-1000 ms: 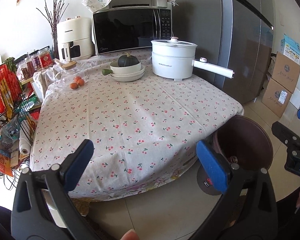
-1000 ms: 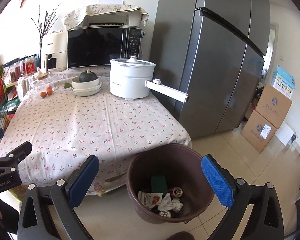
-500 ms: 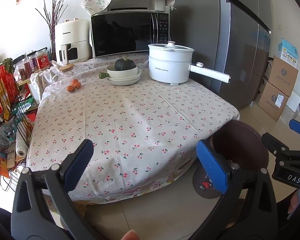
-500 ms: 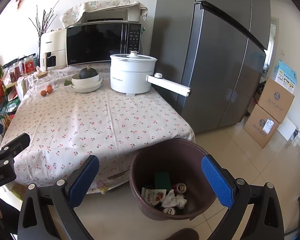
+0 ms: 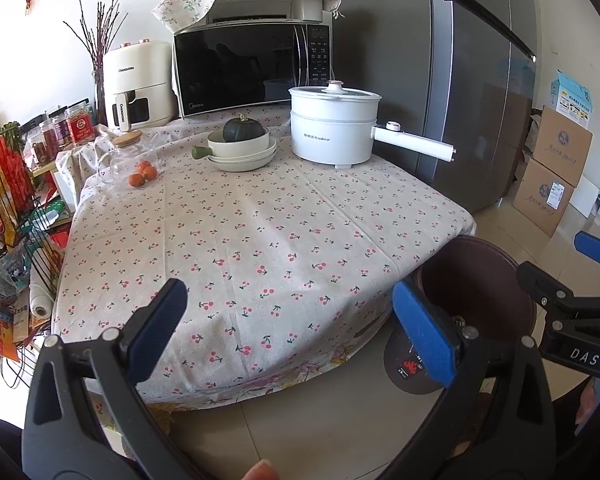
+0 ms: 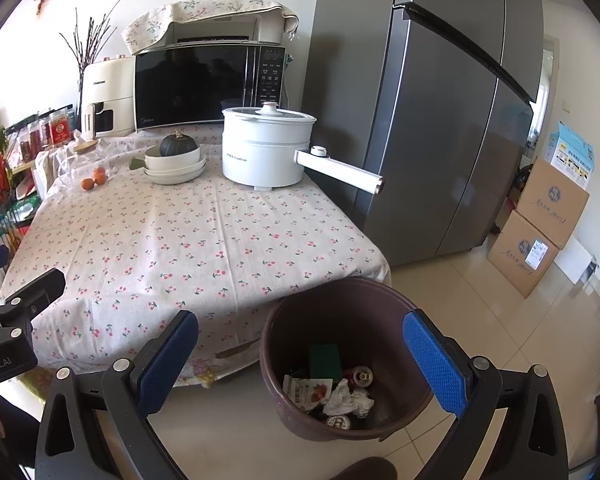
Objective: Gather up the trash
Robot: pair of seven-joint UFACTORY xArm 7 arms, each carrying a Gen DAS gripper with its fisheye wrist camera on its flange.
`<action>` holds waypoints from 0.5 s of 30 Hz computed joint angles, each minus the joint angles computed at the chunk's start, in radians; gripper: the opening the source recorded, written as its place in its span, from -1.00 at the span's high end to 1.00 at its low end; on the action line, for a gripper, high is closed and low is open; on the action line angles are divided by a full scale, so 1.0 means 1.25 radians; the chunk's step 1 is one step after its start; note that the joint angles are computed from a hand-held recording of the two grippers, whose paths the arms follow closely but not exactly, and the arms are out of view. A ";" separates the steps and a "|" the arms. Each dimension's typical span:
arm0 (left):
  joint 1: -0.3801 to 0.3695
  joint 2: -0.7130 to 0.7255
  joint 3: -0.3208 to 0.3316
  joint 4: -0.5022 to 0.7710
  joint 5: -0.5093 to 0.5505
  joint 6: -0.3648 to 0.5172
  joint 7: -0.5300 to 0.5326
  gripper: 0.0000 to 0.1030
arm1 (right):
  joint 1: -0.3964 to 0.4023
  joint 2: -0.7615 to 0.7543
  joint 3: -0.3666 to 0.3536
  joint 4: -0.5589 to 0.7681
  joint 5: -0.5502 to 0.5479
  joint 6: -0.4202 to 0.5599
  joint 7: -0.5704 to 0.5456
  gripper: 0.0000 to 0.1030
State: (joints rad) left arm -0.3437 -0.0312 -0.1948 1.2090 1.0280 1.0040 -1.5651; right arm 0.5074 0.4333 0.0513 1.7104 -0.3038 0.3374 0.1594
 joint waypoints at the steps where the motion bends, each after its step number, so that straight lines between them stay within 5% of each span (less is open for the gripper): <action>1: 0.000 0.000 0.000 0.000 0.000 0.000 0.000 -0.99 | 0.000 0.000 0.000 0.000 0.000 0.000 0.000 -1.00; 15: 0.002 -0.004 0.000 -0.003 -0.009 -0.005 0.000 -0.99 | 0.001 0.004 -0.002 0.005 0.001 0.004 -0.004 -1.00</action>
State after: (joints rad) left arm -0.3406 -0.0357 -0.1946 1.2052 1.0171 0.9979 -1.5649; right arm 0.5083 0.4389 0.0488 1.7160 -0.3030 0.3420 0.1539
